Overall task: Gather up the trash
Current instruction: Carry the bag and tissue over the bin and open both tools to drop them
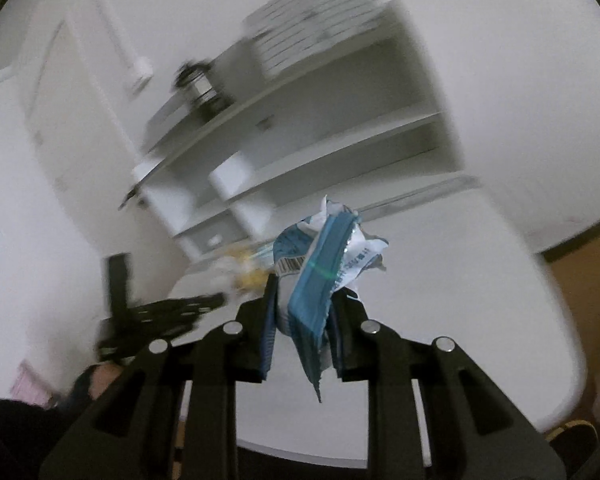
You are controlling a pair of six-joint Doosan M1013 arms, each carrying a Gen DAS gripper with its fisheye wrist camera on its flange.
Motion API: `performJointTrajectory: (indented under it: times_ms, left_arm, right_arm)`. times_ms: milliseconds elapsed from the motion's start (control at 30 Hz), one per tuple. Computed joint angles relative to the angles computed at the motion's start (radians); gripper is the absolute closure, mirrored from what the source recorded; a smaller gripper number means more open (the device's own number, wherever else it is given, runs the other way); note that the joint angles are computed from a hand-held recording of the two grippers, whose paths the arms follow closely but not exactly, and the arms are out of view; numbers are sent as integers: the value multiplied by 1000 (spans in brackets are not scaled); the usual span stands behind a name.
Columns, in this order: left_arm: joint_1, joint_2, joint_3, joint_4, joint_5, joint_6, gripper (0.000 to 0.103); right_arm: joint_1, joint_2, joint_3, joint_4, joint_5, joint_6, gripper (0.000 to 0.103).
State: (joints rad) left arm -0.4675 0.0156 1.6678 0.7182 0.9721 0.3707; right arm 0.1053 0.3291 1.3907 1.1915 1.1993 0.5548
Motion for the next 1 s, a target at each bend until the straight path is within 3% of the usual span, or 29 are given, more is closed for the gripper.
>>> performJointTrajectory:
  times_ms: [233, 333, 433, 533, 733, 833, 1000]
  left_arm:
    - [-43, 181, -210, -170, -196, 319, 87]
    - [-57, 287, -326, -371, -249, 564, 87]
    - [-76, 403, -451, -578, -230, 801, 87]
    - [-92, 514, -574, -740, -171, 986, 87]
    - [-107, 757, -874, -884, 86, 1184, 87]
    - [-113, 836, -984, -873, 165, 1216, 87]
    - [-113, 862, -1007, -913, 192, 1243, 87]
  right_arm:
    - [-103, -40, 94, -100, -305, 100, 81]
    - [-144, -47, 133, -220, -442, 222, 81]
    - [-184, -36, 158, -402, -530, 409, 81]
    - [-222, 6, 147, -584, -511, 629, 81]
    - [-287, 119, 93, -712, -355, 873, 80]
    - [-303, 155, 75, -751, -312, 931, 80]
    - [-305, 175, 62, -761, -287, 951, 80]
